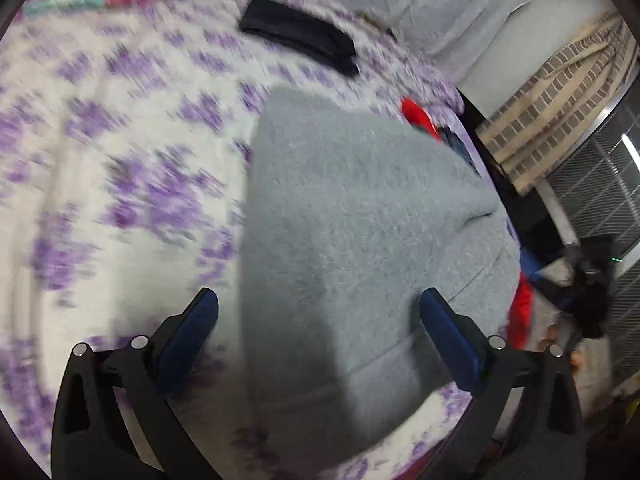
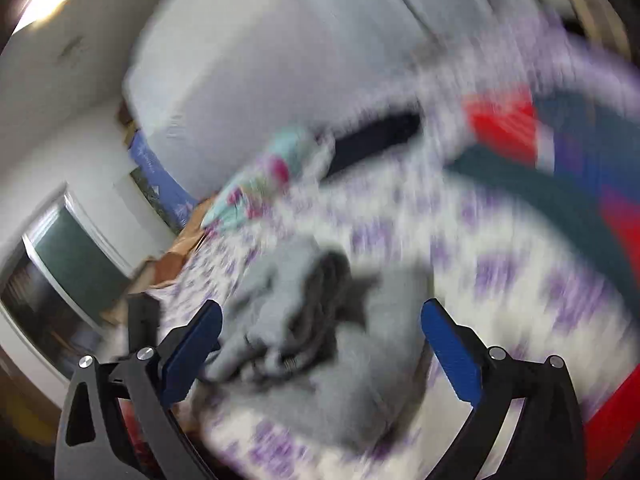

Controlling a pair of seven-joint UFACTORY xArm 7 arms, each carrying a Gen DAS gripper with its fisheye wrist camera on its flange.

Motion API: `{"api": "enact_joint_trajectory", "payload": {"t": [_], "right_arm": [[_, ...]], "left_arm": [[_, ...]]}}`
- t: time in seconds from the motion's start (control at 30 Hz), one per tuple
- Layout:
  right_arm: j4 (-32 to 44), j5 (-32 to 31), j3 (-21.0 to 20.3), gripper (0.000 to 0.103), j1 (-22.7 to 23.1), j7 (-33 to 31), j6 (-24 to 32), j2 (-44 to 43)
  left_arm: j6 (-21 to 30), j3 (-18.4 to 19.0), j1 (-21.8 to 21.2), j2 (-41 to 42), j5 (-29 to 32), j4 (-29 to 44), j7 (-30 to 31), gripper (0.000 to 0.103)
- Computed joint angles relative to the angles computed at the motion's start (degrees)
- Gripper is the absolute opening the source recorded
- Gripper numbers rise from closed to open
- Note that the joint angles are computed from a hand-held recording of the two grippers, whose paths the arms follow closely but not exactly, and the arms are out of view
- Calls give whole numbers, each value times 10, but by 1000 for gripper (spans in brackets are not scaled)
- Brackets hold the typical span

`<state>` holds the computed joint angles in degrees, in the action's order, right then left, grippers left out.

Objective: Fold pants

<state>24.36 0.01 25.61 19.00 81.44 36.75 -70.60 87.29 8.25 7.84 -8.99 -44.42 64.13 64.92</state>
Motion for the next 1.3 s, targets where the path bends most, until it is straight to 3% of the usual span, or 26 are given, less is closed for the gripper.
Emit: {"api": "enact_joint_trajectory", "payload": {"t": [0.1, 0.17, 0.23, 0.3, 0.4, 0.5, 0.53, 0.57, 0.6, 0.67, 0.73, 0.83, 0.9, 1.03, 1.17, 1.3], "right_arm": [[-80, 75, -50, 100, 47, 28, -89, 19], [-75, 56, -46, 100, 37, 24, -112, 40], [-77, 54, -61, 100, 45, 5, -189, 71], [-67, 52, -69, 100, 43, -5, -219, 100], [-48, 48, -91, 100, 51, -37, -197, 143], [-59, 36, -70, 100, 41, -48, -217, 136], [-58, 27, -52, 95, 29, -46, -200, 124], [-43, 8, -13, 79, 1, -34, -159, 117], [-22, -14, 25, 73, -24, -22, -119, 114], [24, -57, 56, 54, -47, -31, -63, 126], [64, -91, 66, 45, -58, -48, -27, 134], [81, -108, 41, 44, -62, -68, -38, 134], [95, -125, 22, 44, -79, -94, -40, 141], [133, -144, -31, 43, -118, -164, -88, 203], [212, -154, -90, 43, -173, -242, -153, 320], [339, -173, -125, 43, -236, -296, -213, 486]], "left_arm": [[-30, -14, -12, -12, 5, -18, 9, 99], [-39, -14, -18, -20, 8, -26, 14, 99], [-49, -16, -24, -26, 18, -31, 17, 99], [-53, -14, -29, -24, 19, -31, 20, 99], [-60, -13, -32, -25, 20, -33, 19, 99], [-72, -9, -35, -34, 21, -44, 42, 99], [-70, -5, -35, -32, 18, -45, 48, 99], [-66, -2, -34, -29, 8, -44, 47, 99], [-69, -1, -33, -30, -1, -46, 39, 96], [-97, -3, -34, -61, -18, -73, 60, 84], [-144, -5, -44, -107, -34, -108, 96, 74], [-178, 5, -70, -140, -58, -122, 118, 61], [-175, 10, -87, -118, -75, -90, 100, 51], [-210, -12, -110, -53, -101, -2, 65, 50], [-315, -65, -136, 36, -101, 121, 20, 50], [-418, -124, -166, 202, -17, 340, -80, 51]]}}
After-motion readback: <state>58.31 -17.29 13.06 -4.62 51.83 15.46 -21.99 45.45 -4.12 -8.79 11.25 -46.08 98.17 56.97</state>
